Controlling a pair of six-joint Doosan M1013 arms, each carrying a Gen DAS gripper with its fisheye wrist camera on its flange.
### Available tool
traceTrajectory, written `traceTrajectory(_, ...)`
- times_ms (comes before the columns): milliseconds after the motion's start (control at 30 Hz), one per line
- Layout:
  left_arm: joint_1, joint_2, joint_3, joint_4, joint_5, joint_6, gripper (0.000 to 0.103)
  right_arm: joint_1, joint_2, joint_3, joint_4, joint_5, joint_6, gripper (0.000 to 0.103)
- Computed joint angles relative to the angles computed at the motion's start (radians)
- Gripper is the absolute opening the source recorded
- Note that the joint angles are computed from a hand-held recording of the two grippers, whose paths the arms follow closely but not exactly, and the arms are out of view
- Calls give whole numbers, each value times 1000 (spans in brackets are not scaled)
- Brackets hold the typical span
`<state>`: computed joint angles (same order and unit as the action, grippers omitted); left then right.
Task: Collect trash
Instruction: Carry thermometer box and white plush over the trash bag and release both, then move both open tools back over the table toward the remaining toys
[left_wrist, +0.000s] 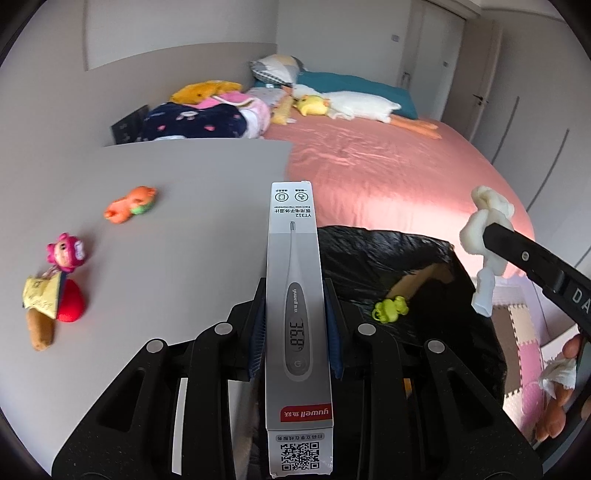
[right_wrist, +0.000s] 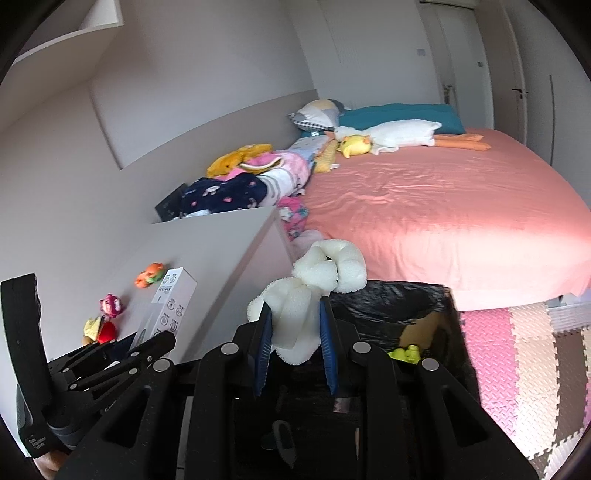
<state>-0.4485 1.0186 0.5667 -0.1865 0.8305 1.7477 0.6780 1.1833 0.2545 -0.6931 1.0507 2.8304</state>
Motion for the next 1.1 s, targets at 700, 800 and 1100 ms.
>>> traceTrajectory(700, -11, 12, -17, -29, 31, 67, 98, -1, -68, 148, -119, 29, 182, 85)
traceTrajectory(800, -7, 9, -10, -22, 26, 59, 98, 0, -55, 122, -105, 32, 158, 85)
traceTrajectory(1100, 11, -6, 16, 20, -4, 7, 98, 2, 81, -152, -17, 81, 1, 85)
